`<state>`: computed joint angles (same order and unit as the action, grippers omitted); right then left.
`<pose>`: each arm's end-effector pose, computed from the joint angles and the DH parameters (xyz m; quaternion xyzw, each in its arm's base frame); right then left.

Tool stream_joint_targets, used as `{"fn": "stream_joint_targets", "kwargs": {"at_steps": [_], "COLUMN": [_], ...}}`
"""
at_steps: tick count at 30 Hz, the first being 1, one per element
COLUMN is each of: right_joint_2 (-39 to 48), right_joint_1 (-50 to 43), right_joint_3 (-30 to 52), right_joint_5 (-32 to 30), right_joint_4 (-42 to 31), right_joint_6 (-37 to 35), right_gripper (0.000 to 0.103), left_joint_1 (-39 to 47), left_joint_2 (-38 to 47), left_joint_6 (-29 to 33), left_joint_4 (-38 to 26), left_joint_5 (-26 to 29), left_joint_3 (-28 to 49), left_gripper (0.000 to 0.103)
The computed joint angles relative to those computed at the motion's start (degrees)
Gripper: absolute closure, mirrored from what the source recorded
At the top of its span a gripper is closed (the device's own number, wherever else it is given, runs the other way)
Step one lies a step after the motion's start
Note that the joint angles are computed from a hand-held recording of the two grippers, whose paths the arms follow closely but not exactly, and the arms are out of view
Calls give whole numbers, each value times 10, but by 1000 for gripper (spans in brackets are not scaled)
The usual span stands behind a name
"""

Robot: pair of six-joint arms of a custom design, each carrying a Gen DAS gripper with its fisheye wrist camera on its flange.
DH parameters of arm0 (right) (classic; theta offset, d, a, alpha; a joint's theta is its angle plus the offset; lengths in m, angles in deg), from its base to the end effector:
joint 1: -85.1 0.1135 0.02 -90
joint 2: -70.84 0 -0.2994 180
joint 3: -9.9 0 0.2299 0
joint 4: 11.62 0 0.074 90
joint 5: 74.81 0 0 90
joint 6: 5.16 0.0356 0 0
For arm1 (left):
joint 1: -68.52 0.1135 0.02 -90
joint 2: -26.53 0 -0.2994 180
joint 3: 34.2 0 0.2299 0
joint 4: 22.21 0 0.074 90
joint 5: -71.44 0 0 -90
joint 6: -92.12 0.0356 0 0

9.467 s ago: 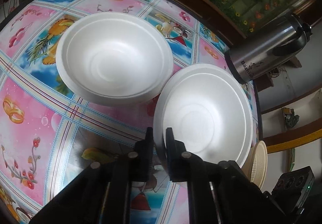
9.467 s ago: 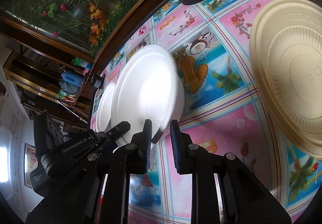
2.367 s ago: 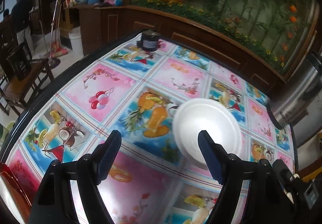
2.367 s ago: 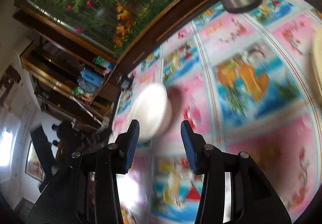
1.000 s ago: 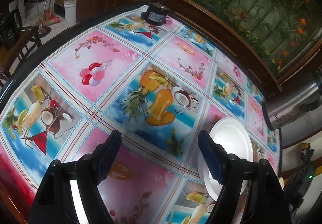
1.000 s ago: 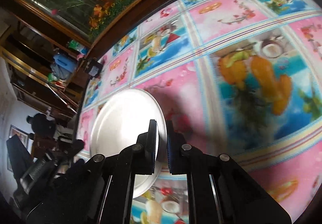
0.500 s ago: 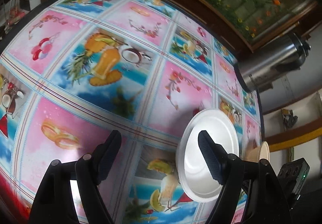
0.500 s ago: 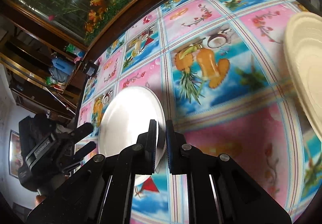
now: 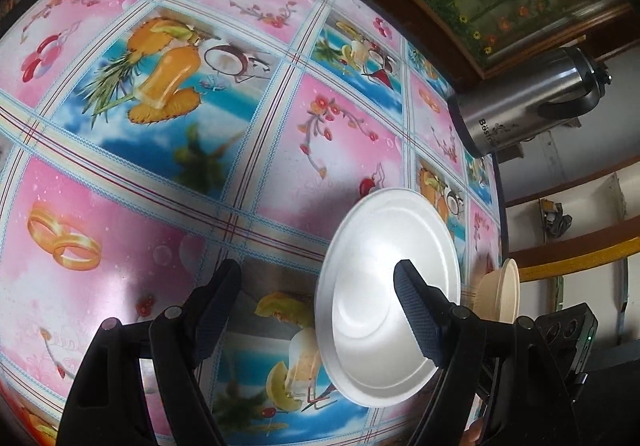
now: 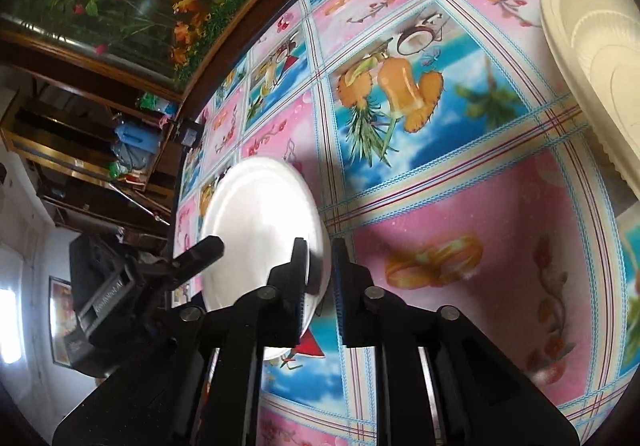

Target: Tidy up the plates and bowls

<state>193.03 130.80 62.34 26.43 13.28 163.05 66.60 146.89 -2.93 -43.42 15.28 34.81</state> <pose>0.2398 0.2358 0.0744 0.2933 0.8717 0.2947 0.2594 0.3451 -0.0314 0.0935 0.0183 0.9465 -0.2960 0.1273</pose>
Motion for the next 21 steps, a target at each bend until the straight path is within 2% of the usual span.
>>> {"fn": "stream_joint_targets", "kwargs": {"at_steps": [3,4,9,11,14,18,21], "right_joint_2": [-3,-5,3,6,10,12,18], "right_joint_1": [3,3,1,4,10,16,20], "right_joint_3": [-1,-4,1,8,21,37,51], "right_joint_5": [9,10,6,12,33,60,64], "right_joint_4": [-3,-1,-2,-7,-28,-56,-65], "right_joint_6": [8,8,14,13,15,1,-10], "right_gripper": [69,69,69,69,69,69,78], "left_joint_1": [-4,-6,-16,-22,-24,-19,-16], "left_joint_2": [-9,-15,-31,-34,-23,-24,-26], "left_joint_6": [-13,-16,-19,-18,-17,-22,-21], "left_joint_4": [32,45,79,92,90,99,100], "left_joint_5": [-7,-15,-27,-39,-36,-46,-46], "left_joint_3": [-20,-29,-54,-62,-57,-61,-63], "left_gripper": [26,27,57,64,84,90,94]}}
